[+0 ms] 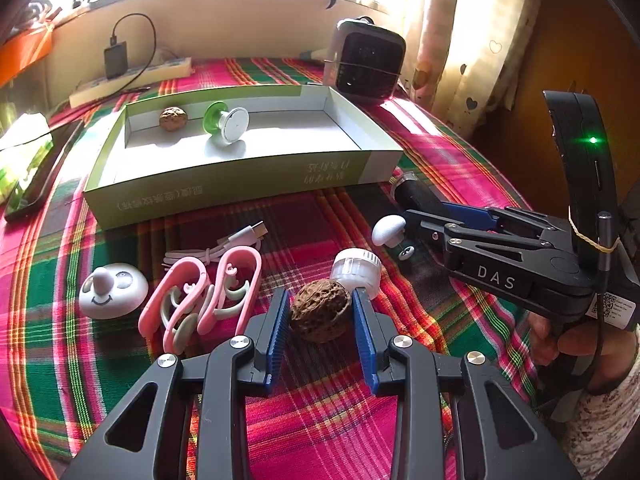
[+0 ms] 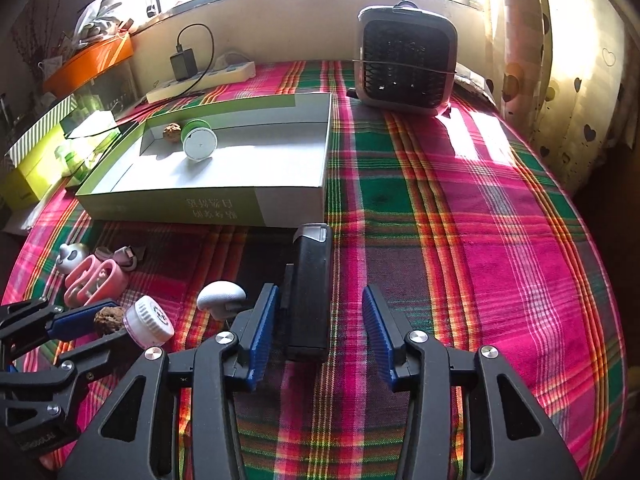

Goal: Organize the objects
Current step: 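Grasp a second walnut with left gripper while right gripper grasps the black rectangular device, then lift the walnut with left gripper while right gripper lifts the black device toward the box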

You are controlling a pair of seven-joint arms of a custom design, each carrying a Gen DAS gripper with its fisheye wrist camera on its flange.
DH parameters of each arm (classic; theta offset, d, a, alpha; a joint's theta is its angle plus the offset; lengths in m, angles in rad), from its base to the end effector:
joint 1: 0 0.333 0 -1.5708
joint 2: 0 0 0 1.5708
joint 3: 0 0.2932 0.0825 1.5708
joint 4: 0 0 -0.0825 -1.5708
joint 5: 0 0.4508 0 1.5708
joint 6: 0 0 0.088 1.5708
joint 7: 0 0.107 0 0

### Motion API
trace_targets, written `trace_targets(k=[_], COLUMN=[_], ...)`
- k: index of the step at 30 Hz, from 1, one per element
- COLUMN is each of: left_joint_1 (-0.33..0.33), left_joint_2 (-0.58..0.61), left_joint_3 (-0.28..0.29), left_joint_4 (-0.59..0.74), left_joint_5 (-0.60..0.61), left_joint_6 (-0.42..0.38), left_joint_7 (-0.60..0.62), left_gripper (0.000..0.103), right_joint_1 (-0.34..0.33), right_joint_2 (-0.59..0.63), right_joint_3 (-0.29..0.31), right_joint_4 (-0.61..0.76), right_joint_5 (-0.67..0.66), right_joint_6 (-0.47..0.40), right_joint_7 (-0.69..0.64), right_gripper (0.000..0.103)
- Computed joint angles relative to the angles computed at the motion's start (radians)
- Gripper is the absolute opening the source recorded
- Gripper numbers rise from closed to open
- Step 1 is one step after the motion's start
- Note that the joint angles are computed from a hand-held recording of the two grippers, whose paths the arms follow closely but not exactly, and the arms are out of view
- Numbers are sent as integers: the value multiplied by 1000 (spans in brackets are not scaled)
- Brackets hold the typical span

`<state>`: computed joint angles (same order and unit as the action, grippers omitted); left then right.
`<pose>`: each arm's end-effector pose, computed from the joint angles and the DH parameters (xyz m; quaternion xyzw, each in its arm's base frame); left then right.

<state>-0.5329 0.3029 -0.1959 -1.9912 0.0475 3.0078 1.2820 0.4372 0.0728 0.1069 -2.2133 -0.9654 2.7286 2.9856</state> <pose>0.5204 -0.4611 0.3324 -0.4957 0.7937 -0.3428 0.0824 0.5082 0.3436 0.3153 -0.6471 0.6849 -0.2289 0.2447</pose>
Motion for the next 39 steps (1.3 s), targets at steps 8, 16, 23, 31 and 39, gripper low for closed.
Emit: trace_targets(k=[8, 16, 23, 31, 39], left_joint_1=[1, -4, -1, -5, -17], left_joint_2=[1, -1, -6, -10, -21], left_joint_3=[-1, 3, 0, 6, 21], left_joint_4=[-2, -5, -10, -16, -28], left_joint_5=[-6, -3, -6, 1, 30], left_joint_6=[3, 8, 9, 12, 20], left_joint_7=[5, 1, 0, -7, -30], left_gripper=[30, 30, 29, 29, 29], right_joint_1=[-4, -6, -8, -8, -8], right_joint_2=[-2, -3, -4, -10, -19], right_joint_3=[-3, -4, -4, -3, 0], right_joint_4=[-5, -8, -11, -17, -23], right_joint_5=[-10, -11, -13, -16, -42], right_joint_6=[22, 31, 35, 33, 27], right_joint_7=[16, 20, 24, 28, 64], right_gripper=[25, 24, 24, 24, 24])
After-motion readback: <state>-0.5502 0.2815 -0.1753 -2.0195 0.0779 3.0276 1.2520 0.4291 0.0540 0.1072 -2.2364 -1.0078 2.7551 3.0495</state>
